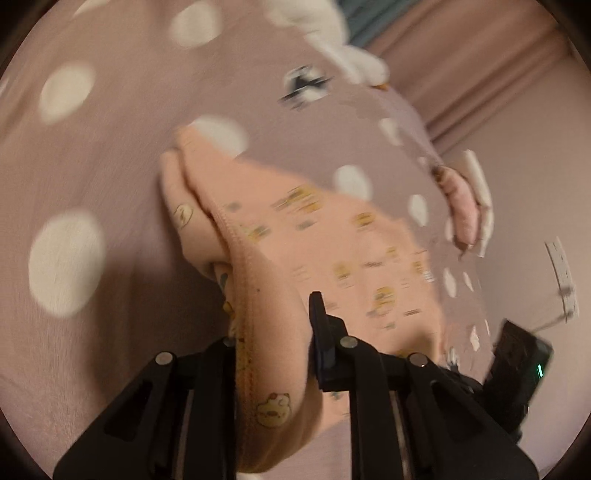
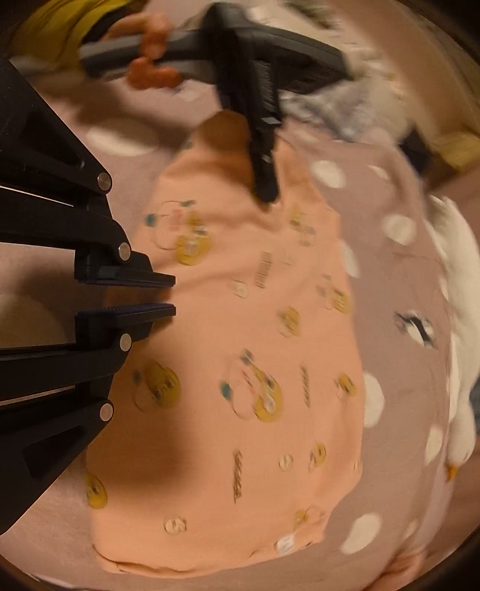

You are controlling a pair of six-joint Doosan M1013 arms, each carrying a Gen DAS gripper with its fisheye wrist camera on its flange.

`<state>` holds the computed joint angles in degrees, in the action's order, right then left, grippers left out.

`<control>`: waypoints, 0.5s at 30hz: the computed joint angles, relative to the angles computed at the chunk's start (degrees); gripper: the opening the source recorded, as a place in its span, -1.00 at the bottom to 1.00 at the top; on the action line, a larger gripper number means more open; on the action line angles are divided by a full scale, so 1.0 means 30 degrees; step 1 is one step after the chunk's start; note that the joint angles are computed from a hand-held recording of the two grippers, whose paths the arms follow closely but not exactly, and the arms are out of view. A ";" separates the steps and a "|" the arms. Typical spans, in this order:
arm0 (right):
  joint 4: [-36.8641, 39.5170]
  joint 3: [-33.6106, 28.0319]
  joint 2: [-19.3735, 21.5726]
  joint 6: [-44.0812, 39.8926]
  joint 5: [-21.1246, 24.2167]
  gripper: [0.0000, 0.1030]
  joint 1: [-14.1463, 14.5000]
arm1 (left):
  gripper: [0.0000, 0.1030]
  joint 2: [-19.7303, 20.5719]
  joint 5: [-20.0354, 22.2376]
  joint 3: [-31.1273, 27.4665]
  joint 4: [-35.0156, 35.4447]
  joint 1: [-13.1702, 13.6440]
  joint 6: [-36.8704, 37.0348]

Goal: Fold small clothes

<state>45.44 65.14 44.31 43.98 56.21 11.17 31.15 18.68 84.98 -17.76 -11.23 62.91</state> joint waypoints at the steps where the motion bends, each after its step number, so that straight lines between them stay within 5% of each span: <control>1: 0.0746 -0.0469 0.0273 0.0606 0.0078 -0.81 -0.0159 | -0.68 0.0092 0.0242 -0.0509 0.0686 -0.0153 -0.0088; 3: 0.2289 -0.1378 0.0857 0.1584 0.0577 -0.76 -0.0540 | -0.68 0.0397 0.0722 -0.1479 0.0996 -0.0409 0.0504; 8: 0.6661 -0.3901 0.2938 0.4817 0.3502 -0.11 -0.1514 | -0.65 0.1603 0.2200 -0.4021 0.0535 -0.1145 0.2885; 15: 0.9005 -0.4973 0.4273 0.8388 0.5096 0.14 -0.2116 | -0.48 0.3665 0.5257 -0.6689 0.1150 -0.1706 0.3086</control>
<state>72.46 50.22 57.13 69.14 71.50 4.82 42.15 34.45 64.92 -14.32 -16.35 72.17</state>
